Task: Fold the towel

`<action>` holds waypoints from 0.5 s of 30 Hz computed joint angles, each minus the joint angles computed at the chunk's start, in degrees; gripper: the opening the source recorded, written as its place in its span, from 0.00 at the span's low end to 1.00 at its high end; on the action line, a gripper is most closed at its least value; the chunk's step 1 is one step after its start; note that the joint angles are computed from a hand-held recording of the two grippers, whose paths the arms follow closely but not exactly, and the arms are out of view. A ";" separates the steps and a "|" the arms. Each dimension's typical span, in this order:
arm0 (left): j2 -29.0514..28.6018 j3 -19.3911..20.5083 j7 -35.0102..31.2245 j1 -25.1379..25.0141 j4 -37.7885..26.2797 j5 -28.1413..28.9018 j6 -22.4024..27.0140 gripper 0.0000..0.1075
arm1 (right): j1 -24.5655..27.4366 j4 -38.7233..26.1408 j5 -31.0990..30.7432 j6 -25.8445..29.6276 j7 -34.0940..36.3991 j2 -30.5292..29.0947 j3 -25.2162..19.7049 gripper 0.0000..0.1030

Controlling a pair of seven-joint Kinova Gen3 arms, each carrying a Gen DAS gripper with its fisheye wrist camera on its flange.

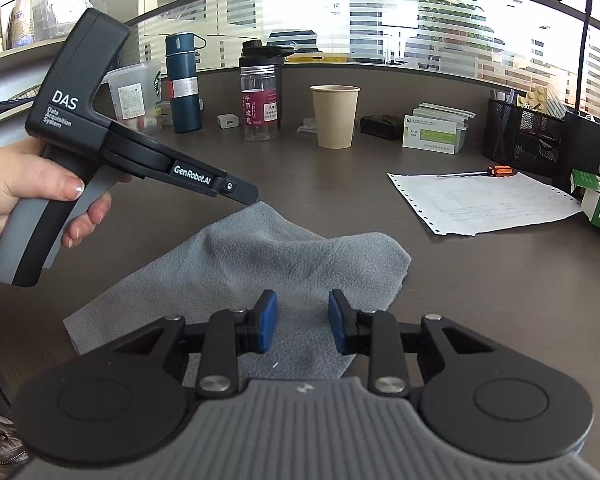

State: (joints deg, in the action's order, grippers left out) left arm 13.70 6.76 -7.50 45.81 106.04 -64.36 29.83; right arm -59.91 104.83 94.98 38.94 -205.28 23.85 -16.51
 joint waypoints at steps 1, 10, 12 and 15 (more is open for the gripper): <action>-0.20 -0.92 0.51 0.76 0.24 -0.21 -0.76 0.20 | 0.00 0.02 0.02 0.02 -0.01 0.00 0.00 0.30; 1.82 0.62 -5.00 0.34 -2.11 3.54 0.78 0.21 | -0.27 -0.23 -0.37 0.35 0.10 0.12 -0.06 0.30; 2.14 -0.03 -5.52 0.98 -2.33 3.94 1.01 0.18 | -0.46 -0.29 -0.48 0.44 0.06 0.15 0.03 0.30; 2.27 -0.78 -5.90 1.39 -2.43 4.73 0.77 0.11 | -0.46 -0.20 -0.33 0.27 -0.14 0.10 0.10 0.30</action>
